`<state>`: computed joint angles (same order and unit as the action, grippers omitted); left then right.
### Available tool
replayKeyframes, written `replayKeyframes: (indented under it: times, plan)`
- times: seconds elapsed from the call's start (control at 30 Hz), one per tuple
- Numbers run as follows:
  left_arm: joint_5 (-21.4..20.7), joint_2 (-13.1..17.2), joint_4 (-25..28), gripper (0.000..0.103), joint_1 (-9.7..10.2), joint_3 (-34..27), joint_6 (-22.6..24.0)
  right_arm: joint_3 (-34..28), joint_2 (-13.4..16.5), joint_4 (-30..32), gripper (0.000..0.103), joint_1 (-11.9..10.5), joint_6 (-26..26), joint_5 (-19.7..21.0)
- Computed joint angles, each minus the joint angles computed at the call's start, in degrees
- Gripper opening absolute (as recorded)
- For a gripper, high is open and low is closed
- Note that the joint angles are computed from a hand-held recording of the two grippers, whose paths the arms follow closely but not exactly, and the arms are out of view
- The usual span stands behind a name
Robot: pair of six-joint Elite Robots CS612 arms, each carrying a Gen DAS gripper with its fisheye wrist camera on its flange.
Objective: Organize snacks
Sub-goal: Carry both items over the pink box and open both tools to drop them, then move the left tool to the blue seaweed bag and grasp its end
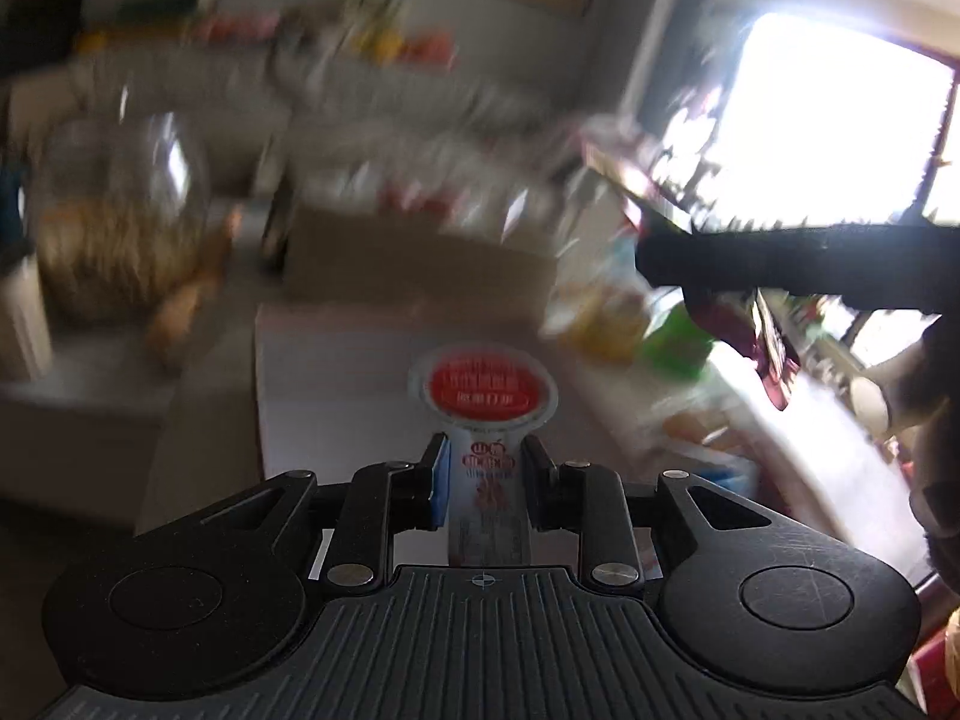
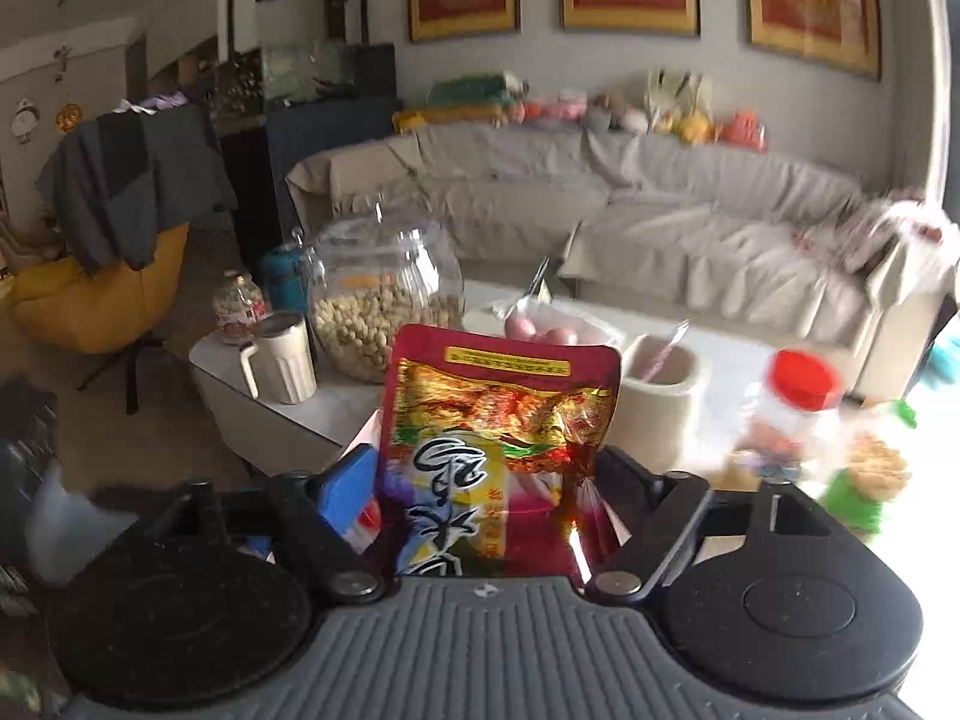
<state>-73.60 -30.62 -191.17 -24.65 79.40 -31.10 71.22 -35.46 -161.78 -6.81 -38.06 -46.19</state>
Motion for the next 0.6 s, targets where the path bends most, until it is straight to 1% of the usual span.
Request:
replayKeyframes:
  times: [0.03,0.07,0.1,0.13,0.17,0.2,0.27,0.33,0.37,0.43,0.5,0.6]
  plan:
    - [0.67,0.31,2.6,0.028,0.34,-0.8,-0.89,-3.03,1.37,5.16,0.092,1.11,-1.28,-2.21]
    - [1.5,0.28,4.71,0.028,0.48,-1.09,-1.73,-5.74,2.74,8.8,0.092,2.16,-0.78,-5.16]
    - [1.38,0.06,5.53,0.028,0.58,-0.85,-2.27,-7.83,3.88,11.15,0.091,2.87,-0.06,-7.27]
    - [0.65,-0.26,5.02,0.027,0.71,-0.3,-2.29,-9.33,4.71,13.04,0.091,3.22,0.01,-8.36]
    - [0.08,-0.65,3.51,0.027,0.75,0.6,-2.25,-10.14,5.26,13.62,0.091,3.39,0.0,-8.98]
    - [0.04,-0.95,1.64,0.027,0.74,1.52,-2.47,-9.75,5.48,11.85,0.091,3.24,0.33,-9.22]
    - [1.33,-1.55,-1.6,0.027,0.42,3.31,-3.92,-8.46,5.24,9.23,0.091,2.54,-0.86,-9.02]
    - [2.65,-1.92,-3.38,0.027,-0.07,4.47,-5.28,-5.98,4.55,4.19,0.091,1.32,-1.34,-8.79]
    - [2.57,-2.01,-4.4,0.027,-0.32,4.91,-5.44,-4.54,4.1,1.94,0.091,0.55,-2.05,-8.51]
    - [-0.55,-1.62,-7.04,0.027,-0.41,5.0,-4.29,-1.14,2.98,-2.49,0.091,-1.1,-2.32,-8.18]
    - [-5.35,-0.97,-9.24,0.027,-0.31,4.56,-2.94,1.29,2.21,-4.95,0.091,-2.59,-1.04,-8.99]
    - [-11.3,-0.02,-10.83,0.027,-1.0,3.97,-1.58,3.6,1.63,-3.54,0.091,-4.74,1.57,-9.89]
